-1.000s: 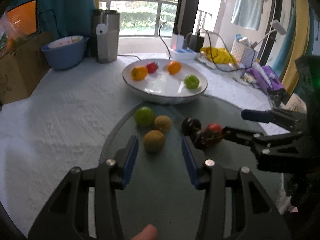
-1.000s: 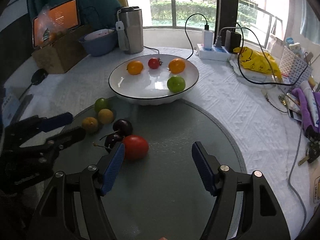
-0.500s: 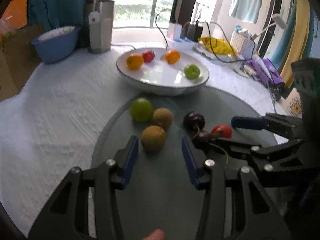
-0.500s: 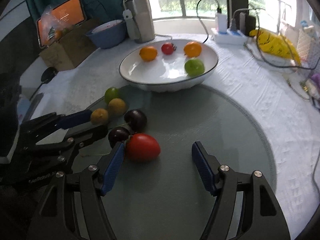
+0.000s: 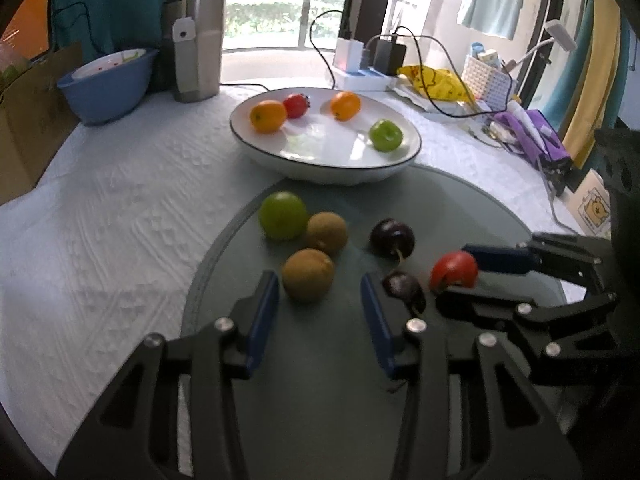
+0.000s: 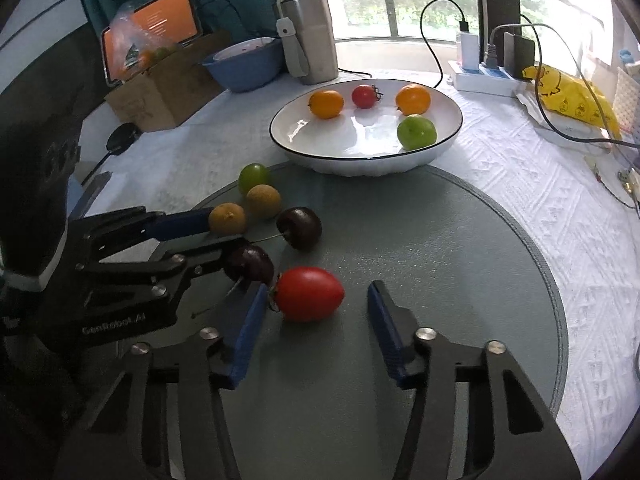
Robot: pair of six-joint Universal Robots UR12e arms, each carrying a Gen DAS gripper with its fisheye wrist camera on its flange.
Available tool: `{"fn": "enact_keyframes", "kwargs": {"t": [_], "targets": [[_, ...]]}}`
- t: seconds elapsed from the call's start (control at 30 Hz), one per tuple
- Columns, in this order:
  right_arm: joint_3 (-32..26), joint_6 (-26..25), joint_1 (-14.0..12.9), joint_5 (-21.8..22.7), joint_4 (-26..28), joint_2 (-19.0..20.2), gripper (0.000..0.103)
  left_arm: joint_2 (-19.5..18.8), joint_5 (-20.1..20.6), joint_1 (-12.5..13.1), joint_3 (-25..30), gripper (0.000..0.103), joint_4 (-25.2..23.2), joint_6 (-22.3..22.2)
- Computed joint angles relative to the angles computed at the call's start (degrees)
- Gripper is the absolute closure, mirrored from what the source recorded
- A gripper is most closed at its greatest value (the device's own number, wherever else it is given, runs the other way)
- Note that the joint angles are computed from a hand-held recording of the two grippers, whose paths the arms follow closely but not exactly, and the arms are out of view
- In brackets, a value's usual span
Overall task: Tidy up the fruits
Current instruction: 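Grasp the large red tomato with the right gripper while the left gripper grasps the brown kiwi, then carry the tomato and kiwi over the white bowl with both grippers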
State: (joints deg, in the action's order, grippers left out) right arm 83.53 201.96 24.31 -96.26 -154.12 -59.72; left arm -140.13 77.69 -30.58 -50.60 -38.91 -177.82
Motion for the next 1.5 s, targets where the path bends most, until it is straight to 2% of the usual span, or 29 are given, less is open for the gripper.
{"fn": "enact_keyframes", "kwargs": {"t": [0.1,0.43,0.77,1.0,1.5], "targets": [[-0.3,-0.9,0.2,-0.4,0.1,0.2,0.063,-0.2,-0.1,0.1,0.3,0.076,-0.2,-0.5],[-0.3,-1.4,0.3,-1.0,0.0,-0.1,0.066,0.2,-0.8,0.3,-0.3,0.076,0.7,-0.9],[-1.4,-3.4,0.3,-4.7,-0.3,-0.3,0.066,0.9,-1.4,0.4,-0.5,0.076,4.3,-0.9],[-3.5,-6.2,-0.2,-6.7,-0.5,0.3,0.066,-0.5,-0.7,0.3,2.8,0.076,5.1,0.2],[-8.1,-8.6,-1.5,-6.8,0.5,2.7,0.066,-5.9,0.2,0.4,13.4,0.076,2.7,3.3]]}}
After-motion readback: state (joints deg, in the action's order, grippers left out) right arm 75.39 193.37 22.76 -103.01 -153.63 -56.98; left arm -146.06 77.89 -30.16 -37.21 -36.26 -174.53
